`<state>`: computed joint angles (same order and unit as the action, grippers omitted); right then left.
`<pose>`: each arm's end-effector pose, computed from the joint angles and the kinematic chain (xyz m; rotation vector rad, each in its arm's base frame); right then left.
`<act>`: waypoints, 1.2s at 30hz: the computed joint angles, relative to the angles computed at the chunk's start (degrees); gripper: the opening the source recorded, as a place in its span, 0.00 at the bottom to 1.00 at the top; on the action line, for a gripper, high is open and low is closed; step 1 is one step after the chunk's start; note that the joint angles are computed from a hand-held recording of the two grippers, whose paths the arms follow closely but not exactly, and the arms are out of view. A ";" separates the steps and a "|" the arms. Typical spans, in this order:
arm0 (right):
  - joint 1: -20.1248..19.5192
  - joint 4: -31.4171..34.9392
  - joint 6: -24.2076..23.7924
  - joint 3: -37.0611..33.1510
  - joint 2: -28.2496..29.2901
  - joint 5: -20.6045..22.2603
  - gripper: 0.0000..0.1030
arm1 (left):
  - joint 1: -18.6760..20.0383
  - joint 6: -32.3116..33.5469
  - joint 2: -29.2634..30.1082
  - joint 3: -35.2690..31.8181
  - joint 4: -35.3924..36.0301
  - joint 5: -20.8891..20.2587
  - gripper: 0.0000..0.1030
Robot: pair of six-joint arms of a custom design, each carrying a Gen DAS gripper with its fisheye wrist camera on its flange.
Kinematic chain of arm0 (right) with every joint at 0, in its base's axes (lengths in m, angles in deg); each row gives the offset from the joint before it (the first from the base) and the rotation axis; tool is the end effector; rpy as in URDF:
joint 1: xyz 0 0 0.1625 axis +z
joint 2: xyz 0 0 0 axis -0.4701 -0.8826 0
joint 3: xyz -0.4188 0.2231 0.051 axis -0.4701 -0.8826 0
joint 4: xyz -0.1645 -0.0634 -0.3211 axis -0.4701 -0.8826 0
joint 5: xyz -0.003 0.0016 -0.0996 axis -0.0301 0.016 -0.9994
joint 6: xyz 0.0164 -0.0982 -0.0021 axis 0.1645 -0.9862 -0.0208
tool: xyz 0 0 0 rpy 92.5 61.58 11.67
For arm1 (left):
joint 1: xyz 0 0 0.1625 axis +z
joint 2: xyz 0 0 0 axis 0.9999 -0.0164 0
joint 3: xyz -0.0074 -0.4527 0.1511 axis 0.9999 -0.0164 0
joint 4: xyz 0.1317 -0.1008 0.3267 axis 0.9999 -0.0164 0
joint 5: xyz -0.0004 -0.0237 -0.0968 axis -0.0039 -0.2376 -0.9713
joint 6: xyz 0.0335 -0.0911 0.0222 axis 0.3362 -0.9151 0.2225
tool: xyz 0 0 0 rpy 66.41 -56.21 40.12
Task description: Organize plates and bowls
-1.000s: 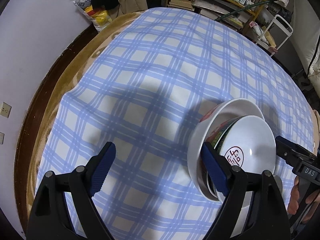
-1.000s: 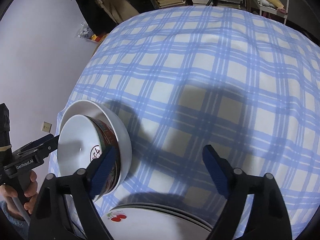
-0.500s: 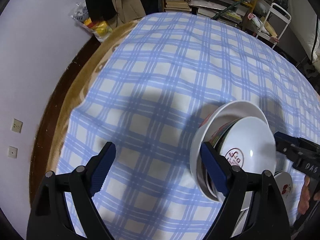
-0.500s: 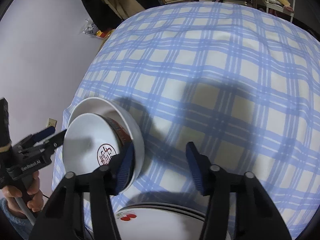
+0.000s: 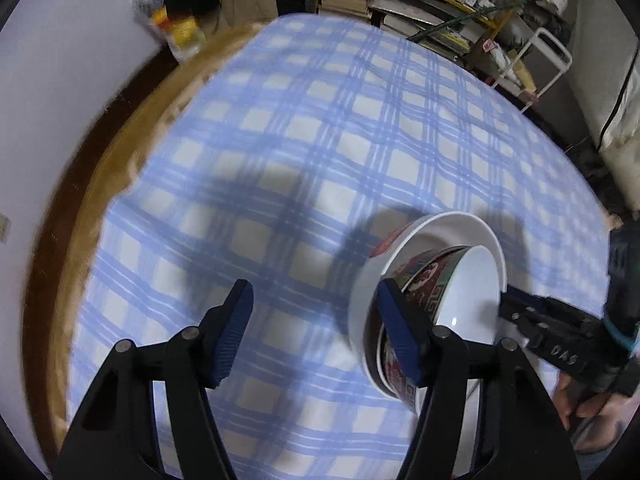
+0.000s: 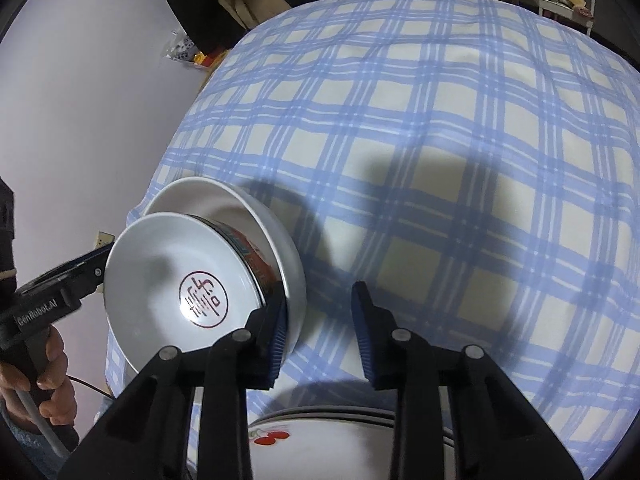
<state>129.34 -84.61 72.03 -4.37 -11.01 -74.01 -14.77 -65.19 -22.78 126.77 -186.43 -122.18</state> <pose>0.2455 -0.7353 -0.0458 -0.0720 -2.7890 0.3928 -0.0193 -0.7837 0.2344 0.2578 2.4895 -0.2620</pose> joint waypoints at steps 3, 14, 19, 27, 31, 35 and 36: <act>-0.04 0.60 -0.68 0.08 -0.38 0.11 0.33 | 0.06 2.89 -0.15 1.02 -2.10 -0.04 0.61; 0.48 2.44 -1.04 -1.73 0.32 -1.02 0.18 | -0.07 2.48 0.45 1.83 -1.51 -3.44 0.10; 1.25 2.34 0.50 -2.46 1.05 -2.24 0.08 | 0.02 1.54 0.15 2.89 -3.12 -4.37 0.07; 1.70 3.78 2.56 -3.97 1.92 -3.84 0.09 | -0.13 0.07 -0.25 5.11 -6.48 -4.20 0.06; 1.17 3.56 2.20 -3.53 1.68 -2.79 0.09 | -0.53 0.34 -0.26 5.98 -7.92 -3.22 0.06; 0.90 3.14 1.66 -2.81 1.26 -2.32 0.09 | -0.67 0.87 -0.40 6.74 -9.22 -2.87 0.06; 0.88 3.05 1.46 -2.66 1.17 -2.24 0.09 | -0.67 1.14 -0.42 6.78 -9.31 -2.83 0.06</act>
<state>130.21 -81.57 73.50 -7.03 -9.84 -76.25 -15.44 -64.06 -23.20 133.55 -195.74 -125.01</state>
